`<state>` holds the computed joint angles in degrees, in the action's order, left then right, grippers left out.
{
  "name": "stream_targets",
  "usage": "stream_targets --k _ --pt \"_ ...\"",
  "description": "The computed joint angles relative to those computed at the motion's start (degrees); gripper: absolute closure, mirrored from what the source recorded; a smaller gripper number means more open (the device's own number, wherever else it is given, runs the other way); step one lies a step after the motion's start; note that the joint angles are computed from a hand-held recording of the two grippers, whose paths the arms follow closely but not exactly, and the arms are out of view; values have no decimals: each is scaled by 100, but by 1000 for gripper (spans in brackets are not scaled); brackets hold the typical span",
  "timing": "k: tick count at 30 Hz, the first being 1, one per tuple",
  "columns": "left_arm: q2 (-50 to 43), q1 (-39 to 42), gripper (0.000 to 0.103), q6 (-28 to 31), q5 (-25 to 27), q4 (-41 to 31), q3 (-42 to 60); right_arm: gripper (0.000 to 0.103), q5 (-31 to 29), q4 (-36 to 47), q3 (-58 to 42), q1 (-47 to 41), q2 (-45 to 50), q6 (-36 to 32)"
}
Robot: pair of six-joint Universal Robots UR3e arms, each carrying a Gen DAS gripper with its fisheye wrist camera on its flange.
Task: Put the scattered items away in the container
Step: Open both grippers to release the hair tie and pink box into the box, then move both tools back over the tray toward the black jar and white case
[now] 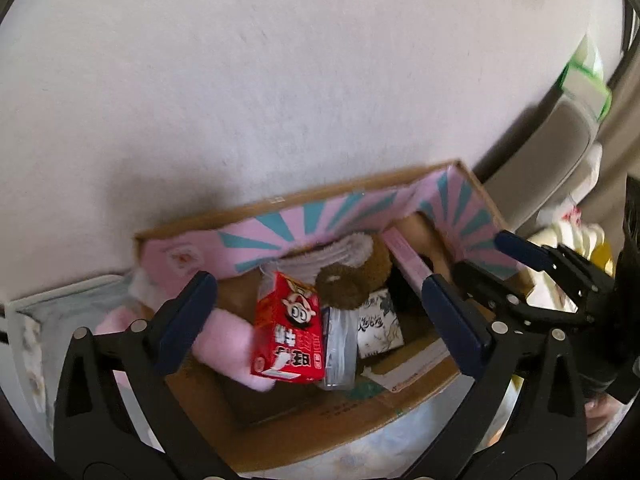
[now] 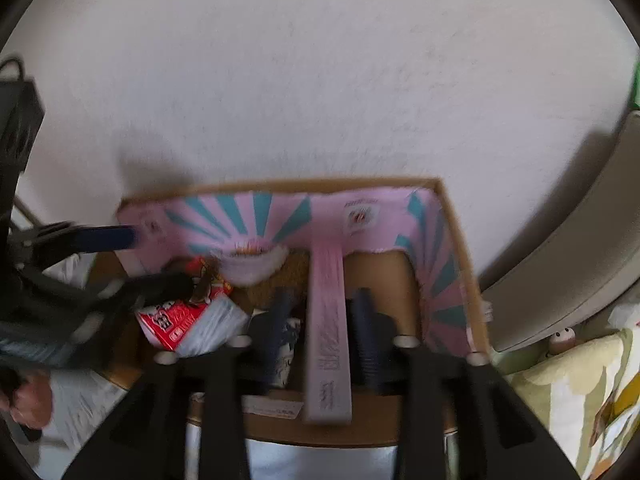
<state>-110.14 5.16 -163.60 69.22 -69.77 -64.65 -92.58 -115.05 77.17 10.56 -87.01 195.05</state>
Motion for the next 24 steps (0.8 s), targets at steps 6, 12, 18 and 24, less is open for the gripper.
stream_targets --k 6,12,18,24 --pt "408 276 1 98 -81 -22 -246 32 70 -660 786 -216 -829 205" --pt "1234 814 1 314 -589 -2 -821 32 -110 -666 683 36 -898 357" --pt "2363 1717 1 807 -889 75 -1302 32 -700 -1487 514 902 -855 443" --pt "3340 3302 1 1628 -1808 -502 -1453 4 -1979 -2414 -183 2197 -316 -54"
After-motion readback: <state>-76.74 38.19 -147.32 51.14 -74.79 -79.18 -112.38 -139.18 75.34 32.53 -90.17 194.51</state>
